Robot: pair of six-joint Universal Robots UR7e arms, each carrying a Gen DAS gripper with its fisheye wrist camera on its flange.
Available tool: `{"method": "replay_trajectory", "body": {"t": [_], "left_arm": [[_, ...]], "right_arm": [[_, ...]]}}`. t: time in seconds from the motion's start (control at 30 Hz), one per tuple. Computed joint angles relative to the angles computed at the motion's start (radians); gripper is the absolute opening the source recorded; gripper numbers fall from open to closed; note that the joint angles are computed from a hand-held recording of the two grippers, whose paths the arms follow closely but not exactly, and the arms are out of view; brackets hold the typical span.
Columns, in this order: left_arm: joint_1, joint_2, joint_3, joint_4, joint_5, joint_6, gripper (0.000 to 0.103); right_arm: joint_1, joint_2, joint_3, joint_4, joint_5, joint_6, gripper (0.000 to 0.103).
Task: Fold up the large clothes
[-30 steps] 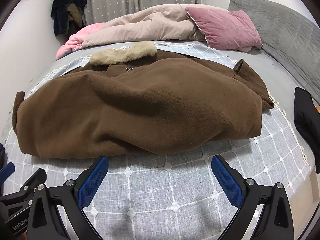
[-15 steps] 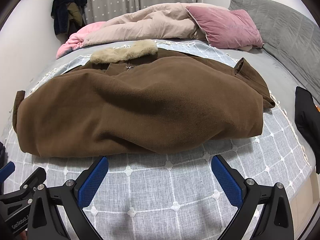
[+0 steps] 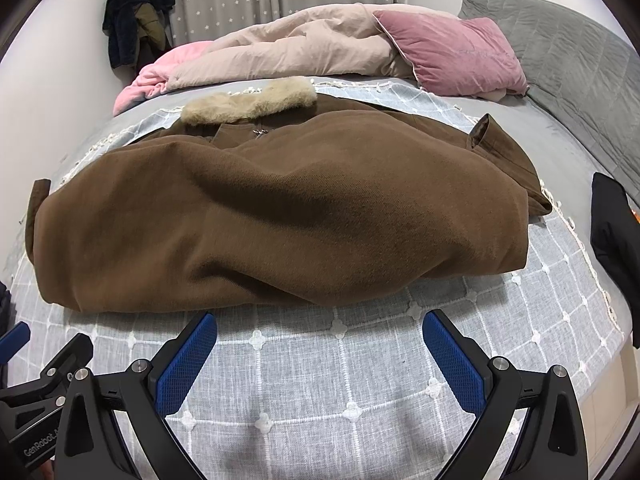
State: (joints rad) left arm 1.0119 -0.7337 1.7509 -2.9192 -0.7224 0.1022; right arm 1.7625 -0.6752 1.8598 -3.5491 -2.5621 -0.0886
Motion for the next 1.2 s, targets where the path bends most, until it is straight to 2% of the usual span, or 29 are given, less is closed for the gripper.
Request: {"method": "replay_trajectory", "body": {"t": [0.5, 0.6, 0.7, 0.83, 1.03, 1.13, 1.2], "left_arm": [[0.008, -0.006, -0.006, 0.022, -0.008, -0.005, 0.103], [0.014, -0.015, -0.019, 0.068, -0.037, -0.024, 0.103], [0.033, -0.037, -0.049, 0.160, -0.113, -0.060, 0.103], [0.057, -0.061, -0.083, 0.203, -0.162, -0.096, 0.103], [0.094, -0.094, -0.133, 0.148, -0.251, -0.062, 0.103], [0.105, -0.074, -0.208, 0.191, -0.225, -0.019, 0.103], [0.123, -0.041, -0.300, 0.280, -0.216, -0.025, 0.103]], "right_arm": [[0.000, 0.001, 0.005, 0.008, -0.003, 0.008, 0.103], [0.000, -0.005, 0.011, 0.014, -0.009, 0.007, 0.103], [-0.001, -0.019, 0.024, 0.008, -0.005, -0.011, 0.103], [-0.021, -0.062, 0.061, 0.012, 0.043, -0.007, 0.103], [-0.061, -0.179, 0.112, 0.061, 0.122, 0.018, 0.103], [-0.086, -0.249, 0.111, 0.113, 0.180, 0.053, 0.103], [-0.109, -0.295, 0.085, 0.206, 0.223, 0.079, 0.103]]}}
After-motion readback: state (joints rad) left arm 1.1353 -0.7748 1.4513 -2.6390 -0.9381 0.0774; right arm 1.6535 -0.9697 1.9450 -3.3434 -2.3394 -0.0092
